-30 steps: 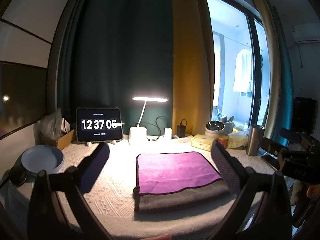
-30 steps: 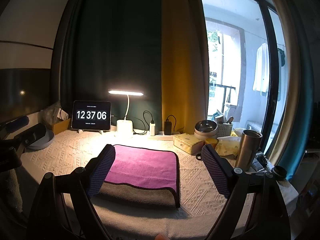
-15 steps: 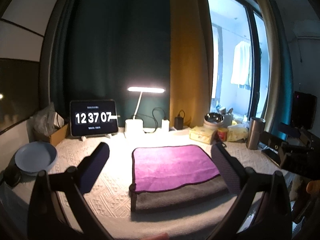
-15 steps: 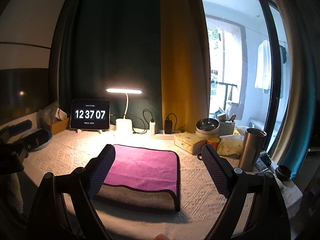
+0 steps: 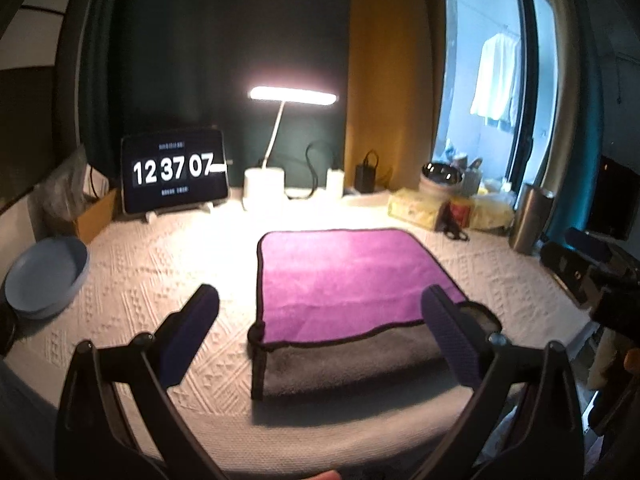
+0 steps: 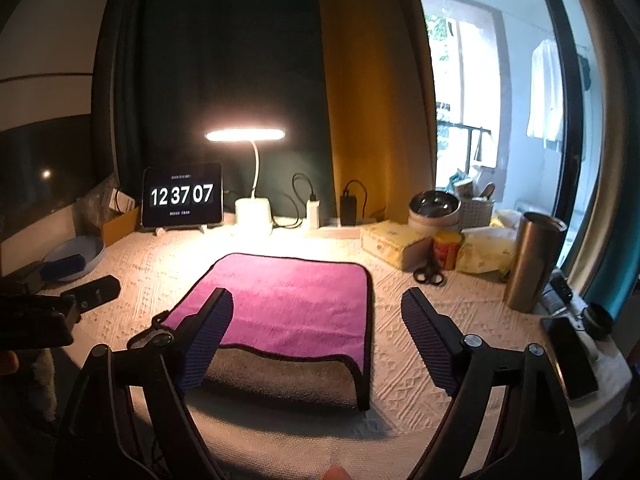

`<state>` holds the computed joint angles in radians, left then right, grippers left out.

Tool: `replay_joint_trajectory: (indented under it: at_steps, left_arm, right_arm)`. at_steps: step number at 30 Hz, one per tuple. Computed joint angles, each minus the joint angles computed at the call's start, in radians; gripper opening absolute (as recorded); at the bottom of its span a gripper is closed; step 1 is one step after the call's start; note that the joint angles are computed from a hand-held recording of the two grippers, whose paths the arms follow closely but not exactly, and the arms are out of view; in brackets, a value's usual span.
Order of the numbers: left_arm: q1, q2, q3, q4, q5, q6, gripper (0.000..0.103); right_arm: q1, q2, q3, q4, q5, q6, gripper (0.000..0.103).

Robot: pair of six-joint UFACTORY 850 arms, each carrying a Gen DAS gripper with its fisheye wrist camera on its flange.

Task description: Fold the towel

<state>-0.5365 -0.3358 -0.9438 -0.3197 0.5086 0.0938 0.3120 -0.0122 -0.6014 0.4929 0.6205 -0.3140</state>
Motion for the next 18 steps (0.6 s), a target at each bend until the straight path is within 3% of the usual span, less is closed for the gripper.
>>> replay_joint_trajectory:
  at_steps: [18]
  left_arm:
    - [0.025,-0.188,-0.179,-0.058,-0.220,0.071,0.101]
  right_arm:
    - [-0.110,-0.189,-0.121,-0.239,-0.154,0.206,0.075]
